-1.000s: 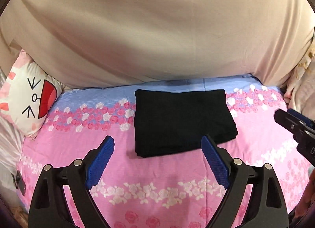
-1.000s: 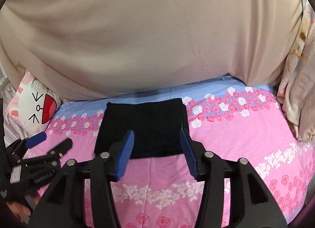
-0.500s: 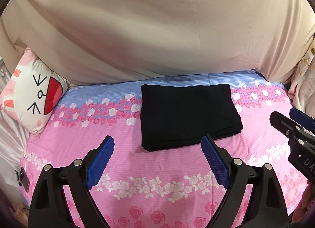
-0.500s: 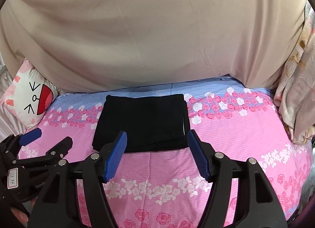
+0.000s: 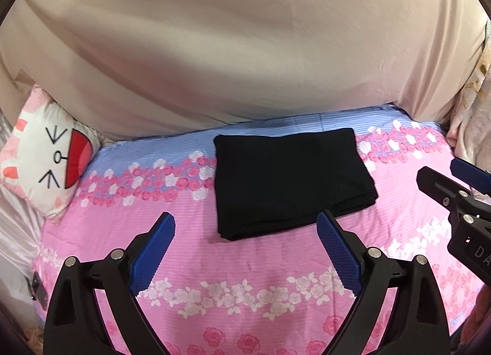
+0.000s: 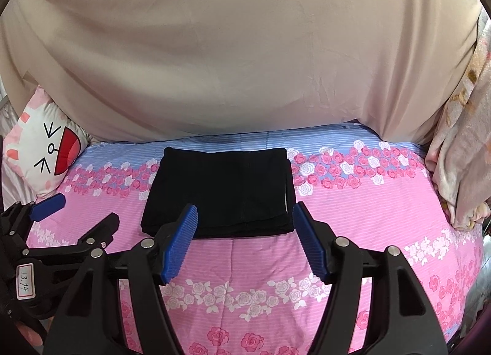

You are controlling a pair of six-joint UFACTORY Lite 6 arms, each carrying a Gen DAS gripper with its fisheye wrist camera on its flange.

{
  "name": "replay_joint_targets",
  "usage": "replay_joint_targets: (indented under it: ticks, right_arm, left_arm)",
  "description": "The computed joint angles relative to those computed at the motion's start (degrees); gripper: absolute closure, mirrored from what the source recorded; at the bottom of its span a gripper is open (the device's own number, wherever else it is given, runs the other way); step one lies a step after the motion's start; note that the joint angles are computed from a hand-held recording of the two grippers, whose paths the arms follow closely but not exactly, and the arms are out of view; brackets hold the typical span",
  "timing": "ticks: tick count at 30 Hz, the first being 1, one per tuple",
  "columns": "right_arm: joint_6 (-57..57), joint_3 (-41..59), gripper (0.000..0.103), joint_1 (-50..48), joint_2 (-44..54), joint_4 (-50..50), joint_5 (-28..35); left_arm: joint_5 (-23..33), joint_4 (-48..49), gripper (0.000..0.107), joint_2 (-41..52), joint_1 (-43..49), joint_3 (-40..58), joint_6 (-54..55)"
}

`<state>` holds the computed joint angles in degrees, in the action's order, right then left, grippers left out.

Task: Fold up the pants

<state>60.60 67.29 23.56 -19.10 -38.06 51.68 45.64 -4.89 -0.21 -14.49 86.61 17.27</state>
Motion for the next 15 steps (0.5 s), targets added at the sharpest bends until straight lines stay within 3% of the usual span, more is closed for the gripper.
replay_joint_targets:
  ticks: [11, 15]
  right_arm:
    - [-0.5, -0.1, 0.04, -1.1, 0.5, 0.3, -0.3]
    - [-0.6, -0.2, 0.04, -1.5, 0.7, 0.6, -0.4]
  left_arm:
    - [-0.4, -6.2, 0.016, 2.4, 2.2, 0.9, 2.7]
    - [-4.8, -7.5, 0.016, 0.0, 2.1, -2.4, 5.4]
